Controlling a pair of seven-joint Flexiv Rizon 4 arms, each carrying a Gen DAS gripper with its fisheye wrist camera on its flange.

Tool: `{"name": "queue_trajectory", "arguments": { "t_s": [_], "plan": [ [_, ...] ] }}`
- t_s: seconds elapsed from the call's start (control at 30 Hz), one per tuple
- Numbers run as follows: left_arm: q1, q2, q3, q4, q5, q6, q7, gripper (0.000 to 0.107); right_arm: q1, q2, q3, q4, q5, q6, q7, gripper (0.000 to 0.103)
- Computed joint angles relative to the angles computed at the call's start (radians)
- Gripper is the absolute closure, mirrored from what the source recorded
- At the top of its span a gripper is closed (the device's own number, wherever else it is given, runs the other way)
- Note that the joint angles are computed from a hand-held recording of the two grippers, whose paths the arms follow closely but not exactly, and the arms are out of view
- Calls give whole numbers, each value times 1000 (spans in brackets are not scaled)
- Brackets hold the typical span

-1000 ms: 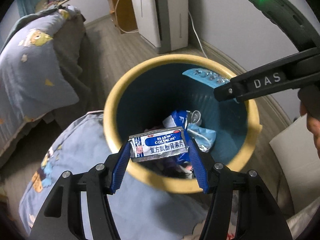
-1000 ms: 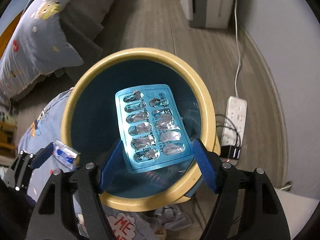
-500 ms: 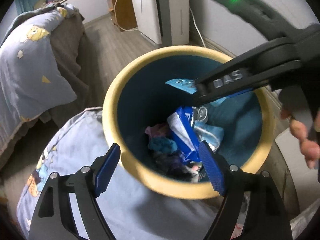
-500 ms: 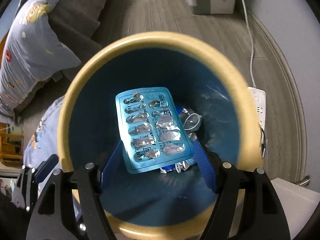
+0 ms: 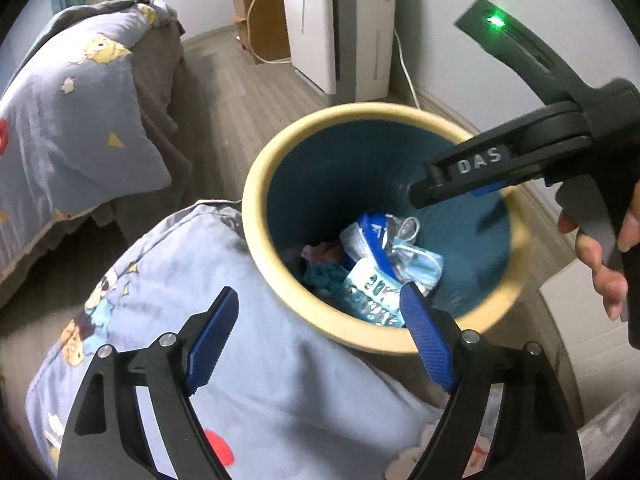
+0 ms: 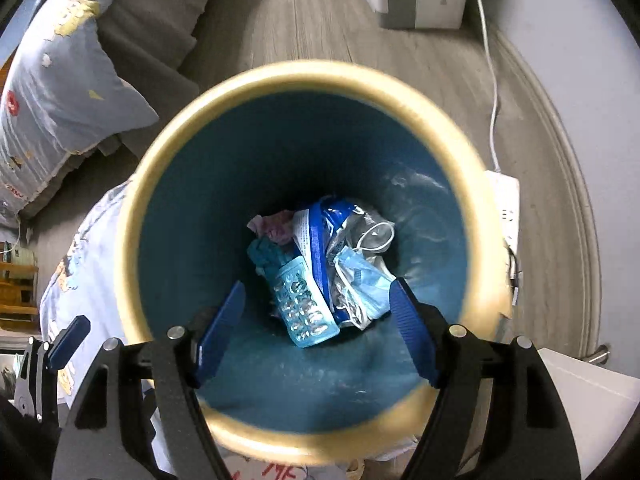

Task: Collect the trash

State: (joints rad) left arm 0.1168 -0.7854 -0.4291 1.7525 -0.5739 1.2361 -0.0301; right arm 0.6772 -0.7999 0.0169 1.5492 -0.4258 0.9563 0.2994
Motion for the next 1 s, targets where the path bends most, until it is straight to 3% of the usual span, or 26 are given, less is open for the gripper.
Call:
{"name": "queue_trajectory", "arguments": {
  "t_s": [0.07,0.2,0.4,0.53,0.7,0.83,1.0],
  "plan": [
    [21,29,-15,22,-21,-26,-3,17,26,35,-13,17,-19,-30,27,29],
    [17,104,20,50,-62,-104,-39,11,109,147,-61,94,-134,-92,186,8],
    [55,249,20,147,-246,-167,55,9,184,239,-17,104,-276,-309,299,6],
    [50,334,19,223,-395,-91,180,9,215,248,35,63,-329,-461,300,6],
    [35,407,68,262,-503,-144,221,9,252,222,68,6,-395,-602,285,6],
    [0,424,83,275,-647,-112,322,9,266,213,67,-13,-446,-644,283,6],
    [-37,407,163,248,-581,-202,251,9,265,187,71,-52,-453,-663,220,6]
  ]
}}
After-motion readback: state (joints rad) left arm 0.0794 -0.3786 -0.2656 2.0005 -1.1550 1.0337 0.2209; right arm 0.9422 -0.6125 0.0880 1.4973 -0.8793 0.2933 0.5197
